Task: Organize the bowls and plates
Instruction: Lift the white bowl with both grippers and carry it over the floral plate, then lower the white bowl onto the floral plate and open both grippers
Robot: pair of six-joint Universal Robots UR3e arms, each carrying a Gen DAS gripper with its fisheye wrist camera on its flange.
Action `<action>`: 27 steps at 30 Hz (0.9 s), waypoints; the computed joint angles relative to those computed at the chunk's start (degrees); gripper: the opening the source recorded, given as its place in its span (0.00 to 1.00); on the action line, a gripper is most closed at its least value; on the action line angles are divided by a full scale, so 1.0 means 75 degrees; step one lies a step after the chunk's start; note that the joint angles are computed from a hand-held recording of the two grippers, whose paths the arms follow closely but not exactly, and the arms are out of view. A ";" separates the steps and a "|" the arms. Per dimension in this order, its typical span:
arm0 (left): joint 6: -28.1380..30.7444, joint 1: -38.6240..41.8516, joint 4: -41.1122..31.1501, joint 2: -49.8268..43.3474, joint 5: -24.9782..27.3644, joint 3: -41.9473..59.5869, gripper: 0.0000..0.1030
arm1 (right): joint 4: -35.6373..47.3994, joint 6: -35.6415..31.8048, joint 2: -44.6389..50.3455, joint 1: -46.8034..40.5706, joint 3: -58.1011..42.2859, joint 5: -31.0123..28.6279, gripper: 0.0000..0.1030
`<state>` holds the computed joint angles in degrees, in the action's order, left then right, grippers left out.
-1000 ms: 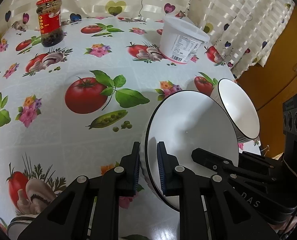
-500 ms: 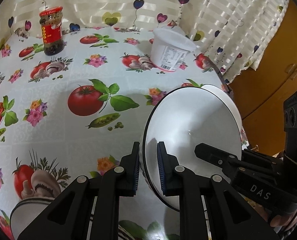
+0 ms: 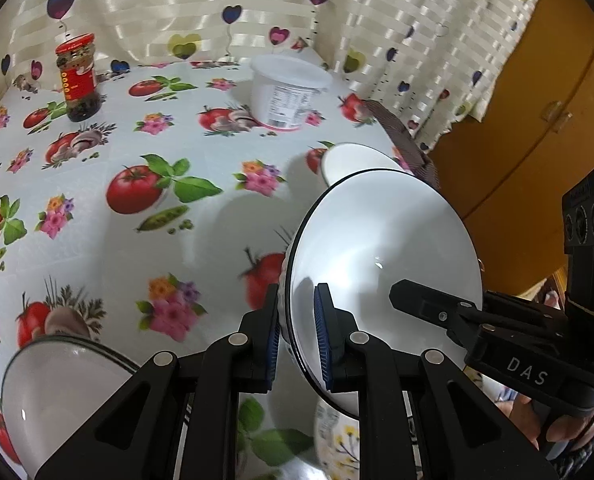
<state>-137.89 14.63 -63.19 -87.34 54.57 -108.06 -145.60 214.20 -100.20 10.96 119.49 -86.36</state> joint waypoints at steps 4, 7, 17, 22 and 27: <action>0.0222 -0.0007 -0.0258 0.0513 -0.0037 -0.0383 0.17 | 0.0159 0.0132 -0.0657 0.0039 0.0528 -0.0081 0.18; 0.0418 -0.0019 -0.0518 0.0913 -0.0016 -0.0667 0.17 | 0.0308 0.0233 -0.1128 0.0039 0.0877 -0.0092 0.18; 0.0789 -0.0005 -0.0798 0.1801 0.0236 -0.1594 0.17 | 0.0783 0.0549 -0.2165 0.0322 0.1626 -0.0292 0.18; 0.0846 -0.0061 -0.0832 0.2036 0.0453 -0.1940 0.17 | 0.0750 0.0741 -0.2514 0.0377 0.2079 -0.0233 0.18; 0.0909 -0.0118 -0.0821 0.2278 0.0544 -0.2204 0.17 | 0.0904 0.0850 -0.2713 0.0487 0.2286 -0.0243 0.18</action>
<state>-131.07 13.75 -69.35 -70.25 58.66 -124.60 -138.82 220.58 -120.55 14.62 136.64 -88.18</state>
